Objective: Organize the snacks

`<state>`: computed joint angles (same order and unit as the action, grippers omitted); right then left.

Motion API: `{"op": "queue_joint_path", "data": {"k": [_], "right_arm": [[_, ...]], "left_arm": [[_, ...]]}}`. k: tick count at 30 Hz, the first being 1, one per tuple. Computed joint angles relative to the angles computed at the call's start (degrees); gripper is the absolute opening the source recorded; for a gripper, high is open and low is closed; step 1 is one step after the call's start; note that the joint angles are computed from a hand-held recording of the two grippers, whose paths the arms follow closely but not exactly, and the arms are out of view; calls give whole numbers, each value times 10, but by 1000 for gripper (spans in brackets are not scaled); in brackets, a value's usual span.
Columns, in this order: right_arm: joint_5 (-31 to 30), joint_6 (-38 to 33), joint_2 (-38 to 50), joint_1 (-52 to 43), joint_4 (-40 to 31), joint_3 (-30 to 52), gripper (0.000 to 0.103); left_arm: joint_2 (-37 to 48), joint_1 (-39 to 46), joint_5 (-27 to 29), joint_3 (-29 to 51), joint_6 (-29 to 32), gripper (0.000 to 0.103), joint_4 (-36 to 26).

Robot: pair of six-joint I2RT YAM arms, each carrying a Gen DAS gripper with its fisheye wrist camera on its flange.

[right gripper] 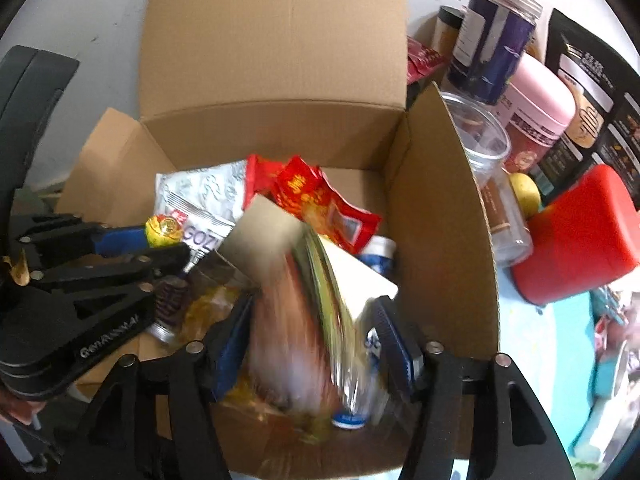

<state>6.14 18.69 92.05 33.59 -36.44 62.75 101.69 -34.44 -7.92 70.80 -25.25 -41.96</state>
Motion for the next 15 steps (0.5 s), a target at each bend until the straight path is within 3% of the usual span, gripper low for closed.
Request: {"op": "queue_joint_path", "data": {"k": [8,10,11,12,15], "right_arm": [[25,10,-32,3,-42,3,61],[38,16,-50,6,-50,1,61],[43,18,-61,7,-56,2,61],[47,19,-69,8,-60,1,61],[61,21,-102,8,-79,4,61]], "left_arm": [[-15,-19,-17,13,-9,40,-23],[-26,-25,-20,19,-12,51,-34],[-34,-25,-18,19,-10,69,-38],[-46,-27,-20,21,-11,77,-43],[-63,-36,-35,38,-16,77,-61]]}}
